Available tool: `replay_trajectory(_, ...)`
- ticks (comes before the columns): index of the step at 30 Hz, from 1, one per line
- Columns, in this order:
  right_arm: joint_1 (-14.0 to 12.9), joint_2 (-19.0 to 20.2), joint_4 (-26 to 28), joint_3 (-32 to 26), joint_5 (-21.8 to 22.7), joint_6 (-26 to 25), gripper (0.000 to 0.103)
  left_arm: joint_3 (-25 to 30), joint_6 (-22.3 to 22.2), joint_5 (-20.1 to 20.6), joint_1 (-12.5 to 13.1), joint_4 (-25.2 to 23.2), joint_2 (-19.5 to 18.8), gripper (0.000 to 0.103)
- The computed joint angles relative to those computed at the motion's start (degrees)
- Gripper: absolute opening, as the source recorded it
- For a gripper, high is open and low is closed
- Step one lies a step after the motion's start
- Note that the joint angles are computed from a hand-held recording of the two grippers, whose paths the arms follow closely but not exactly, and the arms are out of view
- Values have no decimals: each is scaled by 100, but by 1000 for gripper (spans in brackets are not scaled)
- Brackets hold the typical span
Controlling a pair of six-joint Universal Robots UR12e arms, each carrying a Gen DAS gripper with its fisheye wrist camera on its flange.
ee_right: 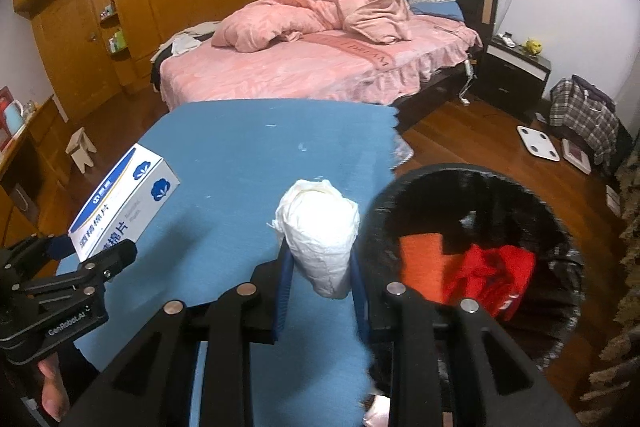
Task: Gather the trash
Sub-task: 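Carry the tissue ball to the bin with right tool while left tool carries the box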
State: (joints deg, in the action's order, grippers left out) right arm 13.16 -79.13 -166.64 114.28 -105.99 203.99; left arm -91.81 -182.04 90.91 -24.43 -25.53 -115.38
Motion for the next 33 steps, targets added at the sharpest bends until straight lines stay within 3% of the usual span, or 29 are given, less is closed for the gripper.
replay_trajectory(13,-486,-653,113,634,13,-115,27,292,-155,-36,-563,-225,-147,62)
replay_trajectory(18,-789,-835,120,859,114,-176,27,523,-249,-44,-730,-378,-315,62)
replay_trajectory(33,-1665,-796,1,1176,691,-384,27,1504,-265,3,-1148,-843,-1079,62)
